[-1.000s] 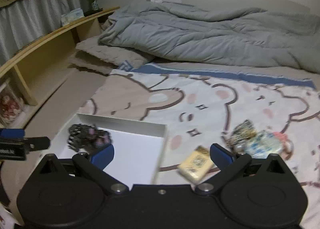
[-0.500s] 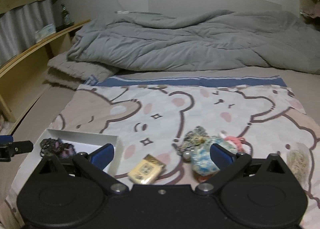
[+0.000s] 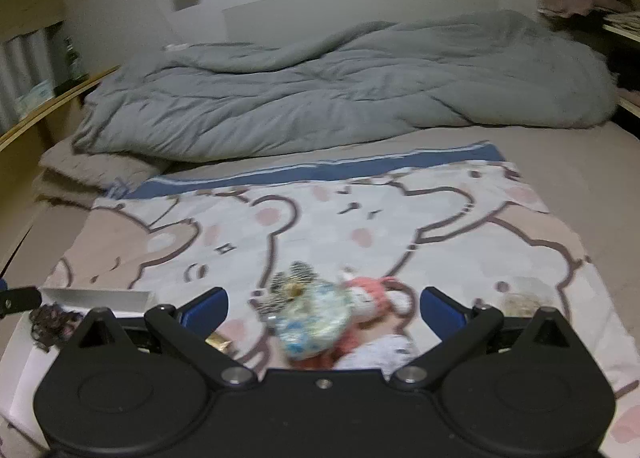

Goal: Organize objects
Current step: 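Withdraw both tools from the box and move toward the remaining items, then grasp the gold tissue pack with the left tool while the right tool grasps the rubber-band bag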

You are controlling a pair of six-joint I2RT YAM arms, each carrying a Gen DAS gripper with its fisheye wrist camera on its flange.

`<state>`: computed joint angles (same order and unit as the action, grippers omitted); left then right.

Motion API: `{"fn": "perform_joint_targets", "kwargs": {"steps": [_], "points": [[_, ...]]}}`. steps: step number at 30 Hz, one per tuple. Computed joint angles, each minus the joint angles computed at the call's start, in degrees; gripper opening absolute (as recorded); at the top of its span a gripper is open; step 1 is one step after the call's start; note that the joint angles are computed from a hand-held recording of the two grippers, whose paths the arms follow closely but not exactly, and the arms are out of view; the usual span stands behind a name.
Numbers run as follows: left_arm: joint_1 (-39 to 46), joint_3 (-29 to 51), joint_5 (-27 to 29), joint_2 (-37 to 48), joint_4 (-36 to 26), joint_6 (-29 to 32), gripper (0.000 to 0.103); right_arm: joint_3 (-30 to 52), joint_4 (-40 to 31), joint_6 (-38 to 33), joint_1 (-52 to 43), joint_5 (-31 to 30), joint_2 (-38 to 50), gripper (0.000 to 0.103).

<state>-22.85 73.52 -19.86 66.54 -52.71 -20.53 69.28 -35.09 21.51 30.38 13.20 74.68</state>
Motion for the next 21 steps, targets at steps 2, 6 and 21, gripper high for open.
{"fn": "perform_joint_targets", "kwargs": {"steps": [2, 6, 21], "points": [[-0.77, -0.48, 0.45, 1.12, 1.59, 0.82, 0.103, -1.15, 0.27, -0.5, -2.46, -0.62, -0.98, 0.103], [-1.61, 0.81, 2.3, 5.18, 1.76, 0.95, 0.103, -3.25, 0.93, -0.87, -7.68, -1.94, -2.4, 0.103], [-2.84, 3.05, 8.02, 18.47, 4.46, 9.33, 0.103, -8.25, 5.19, 3.16, -26.67, -5.18, 1.37, 0.103]]}}
